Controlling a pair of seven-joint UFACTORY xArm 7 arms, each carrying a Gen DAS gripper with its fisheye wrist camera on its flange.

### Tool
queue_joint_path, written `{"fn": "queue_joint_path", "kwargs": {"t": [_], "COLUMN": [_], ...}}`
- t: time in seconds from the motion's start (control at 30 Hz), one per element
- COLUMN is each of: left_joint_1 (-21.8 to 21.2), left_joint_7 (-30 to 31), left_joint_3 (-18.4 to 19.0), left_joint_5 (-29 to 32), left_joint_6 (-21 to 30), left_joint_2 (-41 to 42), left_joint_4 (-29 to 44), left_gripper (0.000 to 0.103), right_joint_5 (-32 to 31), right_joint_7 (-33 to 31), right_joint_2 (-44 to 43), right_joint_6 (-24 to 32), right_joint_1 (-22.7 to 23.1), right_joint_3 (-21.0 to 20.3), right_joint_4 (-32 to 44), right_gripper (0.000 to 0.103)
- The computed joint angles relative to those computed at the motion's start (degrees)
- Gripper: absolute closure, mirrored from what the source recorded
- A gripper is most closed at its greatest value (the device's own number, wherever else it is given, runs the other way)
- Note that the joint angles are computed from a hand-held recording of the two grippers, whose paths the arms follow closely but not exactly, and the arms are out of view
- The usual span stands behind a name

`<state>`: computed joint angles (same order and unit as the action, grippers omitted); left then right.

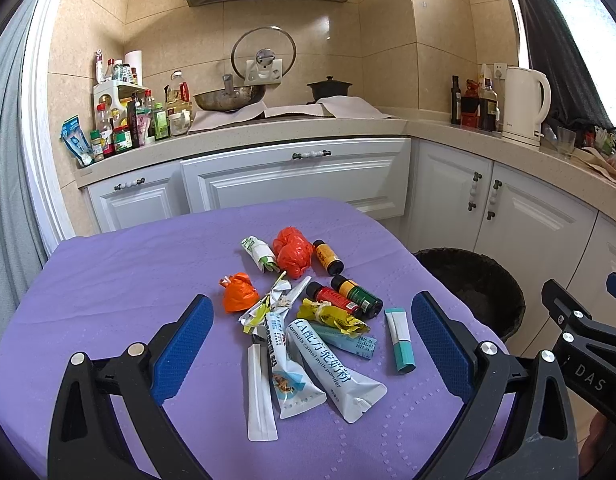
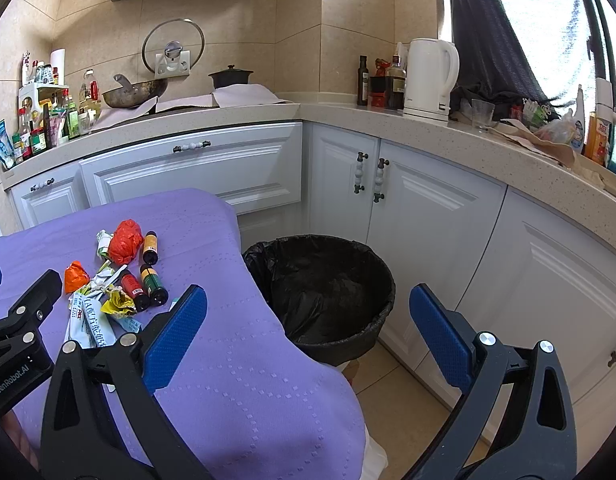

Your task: Collect trash

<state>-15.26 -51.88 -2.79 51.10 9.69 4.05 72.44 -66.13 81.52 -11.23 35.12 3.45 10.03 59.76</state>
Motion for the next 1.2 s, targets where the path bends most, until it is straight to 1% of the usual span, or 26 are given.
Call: {"fn": "queue_joint_path", "kwargs": {"t": [0.87,1.1,1.13,1.2], "left_joint_1": [-0.1,0.8,0.9,1.4], "left_joint_7": [0.1,2.8,1.9,2.6], "left_joint_3": [-0.1,-0.3,-0.1,-0.1], "left_joint_5": [-0.1,-2.5,-1.4,-1.7], "left_joint_6": [0.5,0.3,-0.1,-0.3], "left_joint_2": [-0.1,-0.8,-1.0,-1.1], "left_joint_4": [0.1,-1.1,-1.7,-2.3], "left_gripper": [0.006,0.006,0.006,0.006], "right_joint_5": [0.1,0.7,0.9,1.2], "right_joint_7": [0.0,-0.5,-0.6,-0.9], "right_joint_2": [0.0,0.0,0.1,0.2], "right_joint_6": [0.1,-0.4,-0.6,-1.2], "right_joint_1": [0.0,0.0,0.0,-0.1], "right_joint_3": [0.0,-0.3,-0.3,-0.5], "right_joint_4": [0.0,-0.3,-0.4,-0.7], "right_gripper": [0.004,0.004,0.004,0.004]}}
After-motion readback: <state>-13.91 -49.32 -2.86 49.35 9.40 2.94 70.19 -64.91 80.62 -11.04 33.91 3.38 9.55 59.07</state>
